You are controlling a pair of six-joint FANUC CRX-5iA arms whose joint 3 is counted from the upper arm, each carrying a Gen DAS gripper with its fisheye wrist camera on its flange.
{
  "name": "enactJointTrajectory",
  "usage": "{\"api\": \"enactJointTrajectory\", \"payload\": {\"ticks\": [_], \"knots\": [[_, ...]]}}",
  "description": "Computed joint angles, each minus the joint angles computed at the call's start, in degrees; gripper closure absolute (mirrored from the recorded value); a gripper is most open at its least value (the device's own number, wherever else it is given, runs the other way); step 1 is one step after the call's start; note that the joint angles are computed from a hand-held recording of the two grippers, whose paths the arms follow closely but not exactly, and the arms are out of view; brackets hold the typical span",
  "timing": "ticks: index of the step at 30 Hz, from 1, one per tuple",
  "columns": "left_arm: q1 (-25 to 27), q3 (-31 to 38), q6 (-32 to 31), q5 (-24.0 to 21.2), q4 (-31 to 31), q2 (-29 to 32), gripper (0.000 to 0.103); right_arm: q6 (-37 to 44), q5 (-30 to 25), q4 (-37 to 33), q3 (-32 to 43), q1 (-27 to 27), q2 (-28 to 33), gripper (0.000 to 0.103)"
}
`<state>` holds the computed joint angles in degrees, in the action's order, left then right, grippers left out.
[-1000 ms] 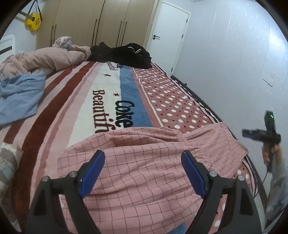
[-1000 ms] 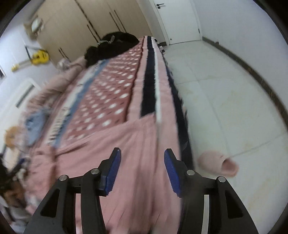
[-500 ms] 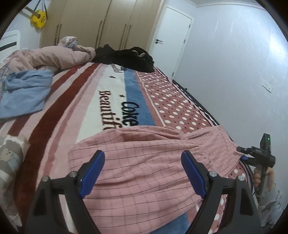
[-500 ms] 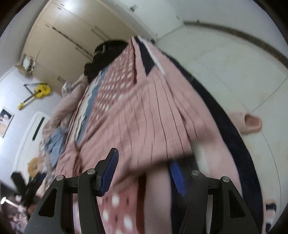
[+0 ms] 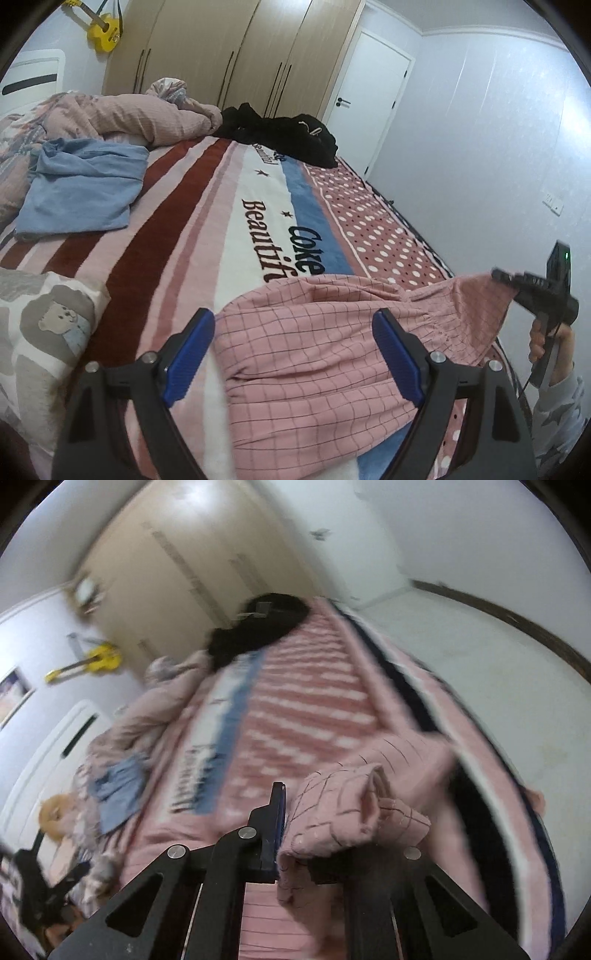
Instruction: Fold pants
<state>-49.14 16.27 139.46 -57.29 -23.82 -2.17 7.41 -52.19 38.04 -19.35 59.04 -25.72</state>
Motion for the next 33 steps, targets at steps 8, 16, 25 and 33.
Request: {"api": "enactJointTrajectory", "payload": {"ticks": [8, 16, 25, 33], "knots": [[2.7, -6.6, -1.1, 2.9, 2.3, -5.7, 0.017, 23.1, 6.7, -11.6, 18.9, 7.1, 17.7, 0.098], [4.2, -10.4, -1.1, 3.6, 3.9, -8.3, 0.017, 48.1, -4.1, -30.2, 29.5, 11.9, 29.0, 0.097], [2.7, -5.6, -5.4, 3.3, 6.3, -3.4, 0.016, 49.3, -2.7, -31.5, 24.1, 13.7, 24.3, 0.069], [-0.9, 5.1, -16.2, 1.0, 10.8, 7.4, 0.014, 31.1, -2.9, -11.8, 10.5, 18.2, 11.5, 0.061]]}}
